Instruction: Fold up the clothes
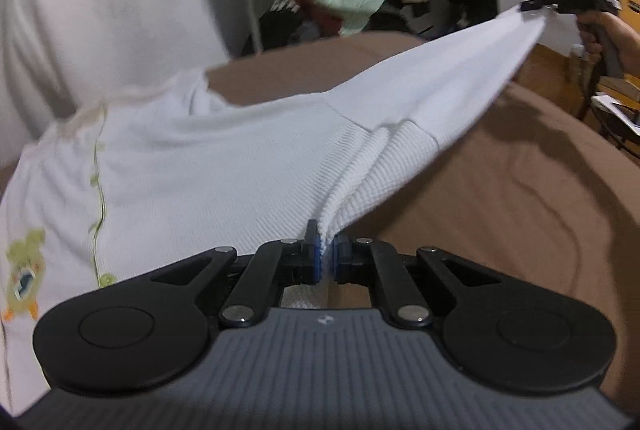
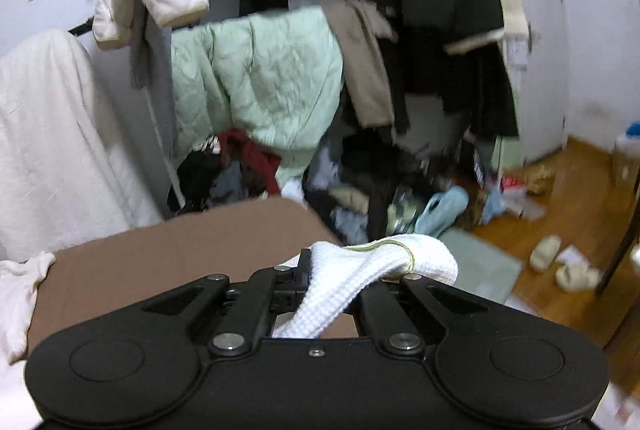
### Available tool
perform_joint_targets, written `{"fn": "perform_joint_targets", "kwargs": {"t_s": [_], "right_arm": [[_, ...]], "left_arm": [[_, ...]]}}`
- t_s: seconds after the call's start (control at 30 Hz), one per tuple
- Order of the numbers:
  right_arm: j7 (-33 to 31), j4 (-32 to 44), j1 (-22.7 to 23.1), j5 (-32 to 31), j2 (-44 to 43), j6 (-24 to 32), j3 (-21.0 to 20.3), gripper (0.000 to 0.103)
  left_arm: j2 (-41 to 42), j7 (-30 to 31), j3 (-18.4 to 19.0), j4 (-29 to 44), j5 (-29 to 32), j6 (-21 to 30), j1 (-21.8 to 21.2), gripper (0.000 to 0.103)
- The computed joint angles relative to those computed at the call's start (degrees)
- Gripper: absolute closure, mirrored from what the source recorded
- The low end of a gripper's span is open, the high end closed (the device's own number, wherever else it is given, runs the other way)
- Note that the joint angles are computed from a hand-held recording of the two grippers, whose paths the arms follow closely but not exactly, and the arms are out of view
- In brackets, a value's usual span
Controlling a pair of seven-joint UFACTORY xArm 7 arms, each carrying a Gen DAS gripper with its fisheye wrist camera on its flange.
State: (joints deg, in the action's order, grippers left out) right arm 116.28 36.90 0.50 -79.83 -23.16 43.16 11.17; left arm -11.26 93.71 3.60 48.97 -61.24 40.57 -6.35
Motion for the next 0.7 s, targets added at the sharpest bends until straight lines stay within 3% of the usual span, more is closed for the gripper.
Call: {"fn": "perform_joint_targets", "kwargs": {"t_s": [0.13, 0.23, 0.33, 0.4, 0.43, 0.47, 0.5, 0.53, 0.57, 0.63, 0.7], "right_arm": [[-4.7, -0.6, -0.5, 3.9, -2.3, 4.5, 0.1, 0.103], [-7.5, -2.0, -1.0, 6.7, -4.0, 4.6, -0.4, 0.103], [-12.1, -2.0, -1.8, 11.1, -2.8, 3.5, -1.6, 0.102], [-13.8, -1.0, -2.5, 14.3, 0.1, 3.9, -1.4, 0.086], [-13.4, -0.3, -2.5, 14.9, 1.4, 5.1, -0.5, 0.069], [-12.9, 0.3, -2.3, 15.4, 2.7, 6.3, 0.3, 0.059], [-11.8, 1.1, -1.9, 15.1, 3.7, 7.6, 1.2, 0.057], [-10.7, 1.9, -1.1, 14.1, 4.2, 8.4, 2.1, 0.055], [-9.8, 2.8, -0.1, 12.9, 4.7, 8.9, 2.9, 0.050], [-8.1, 4.9, 2.1, 10.3, 5.9, 9.4, 4.2, 0.045], [-6.9, 8.0, 4.5, 7.2, 8.0, 7.9, 4.7, 0.043]], "left_arm": [[1.2, -8.7, 0.6, 3.7, 2.5, 8.9, 0.9, 0.098], [1.4, -7.7, -0.1, 3.9, 1.9, 8.3, 0.3, 0.098], [7.4, -17.2, -2.3, 7.5, 6.2, 10.3, 0.6, 0.094], [12.1, -26.9, -4.6, 8.9, 12.0, 7.6, 0.2, 0.084], [13.5, -30.7, -5.5, 9.1, 16.3, 6.3, -0.1, 0.076], [13.7, -32.8, -6.1, 8.7, 19.4, 5.5, -0.2, 0.074], [13.6, -32.9, -6.4, 8.1, 21.1, 4.9, -0.2, 0.073], [12.0, -30.7, -6.5, 7.3, 20.8, 5.0, 0.4, 0.065], [10.5, -27.7, -6.2, 6.5, 20.0, 5.2, 0.9, 0.047], [7.8, -23.8, -4.4, 6.2, 18.2, 6.5, 2.2, 0.027], [6.9, -21.8, -1.9, 8.5, 16.5, 10.2, 4.1, 0.025]]}}
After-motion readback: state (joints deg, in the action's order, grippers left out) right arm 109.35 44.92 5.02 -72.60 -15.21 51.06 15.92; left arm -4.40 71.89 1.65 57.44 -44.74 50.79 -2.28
